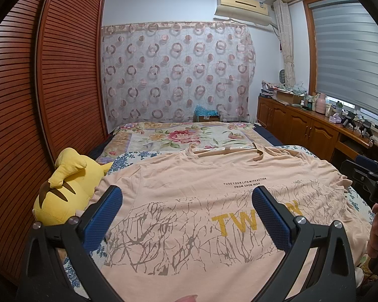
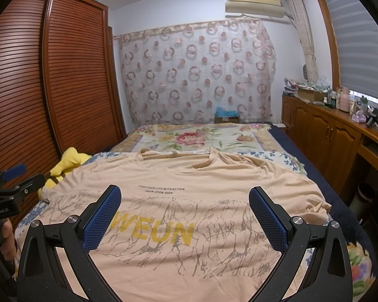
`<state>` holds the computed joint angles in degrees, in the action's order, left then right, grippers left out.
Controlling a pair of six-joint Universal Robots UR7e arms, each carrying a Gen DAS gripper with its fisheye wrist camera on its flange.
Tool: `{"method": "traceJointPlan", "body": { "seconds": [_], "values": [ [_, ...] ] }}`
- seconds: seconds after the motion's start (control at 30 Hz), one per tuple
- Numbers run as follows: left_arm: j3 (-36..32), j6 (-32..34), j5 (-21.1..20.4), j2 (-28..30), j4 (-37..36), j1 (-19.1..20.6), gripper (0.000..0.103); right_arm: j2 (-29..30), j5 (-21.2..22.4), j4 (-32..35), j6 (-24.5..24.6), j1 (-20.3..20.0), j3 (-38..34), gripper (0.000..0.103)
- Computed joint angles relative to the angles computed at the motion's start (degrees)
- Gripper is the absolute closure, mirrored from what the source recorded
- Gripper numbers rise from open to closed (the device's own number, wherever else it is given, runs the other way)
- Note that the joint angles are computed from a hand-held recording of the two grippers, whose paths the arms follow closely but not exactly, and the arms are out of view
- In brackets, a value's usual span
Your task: Fold small clothes
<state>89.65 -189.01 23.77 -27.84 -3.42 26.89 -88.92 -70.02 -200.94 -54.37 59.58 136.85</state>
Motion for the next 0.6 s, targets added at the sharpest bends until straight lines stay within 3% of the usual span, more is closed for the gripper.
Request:
{"method": "traceJointPlan", "body": {
  "seconds": [0.27, 0.6],
  "values": [
    [0.28, -0.84, 1.42, 0.17, 0.86, 1.19, 0.000, 0.22, -0.01, 2.35, -1.12, 0.42, -0.26, 0.000],
    [1.62, -1.74, 3.56, -1.26, 4.23, 5.54, 0.000, 5.44, -4.87, 2.03, -4.76, 4.61, -1.33, 0.000]
  ]
}}
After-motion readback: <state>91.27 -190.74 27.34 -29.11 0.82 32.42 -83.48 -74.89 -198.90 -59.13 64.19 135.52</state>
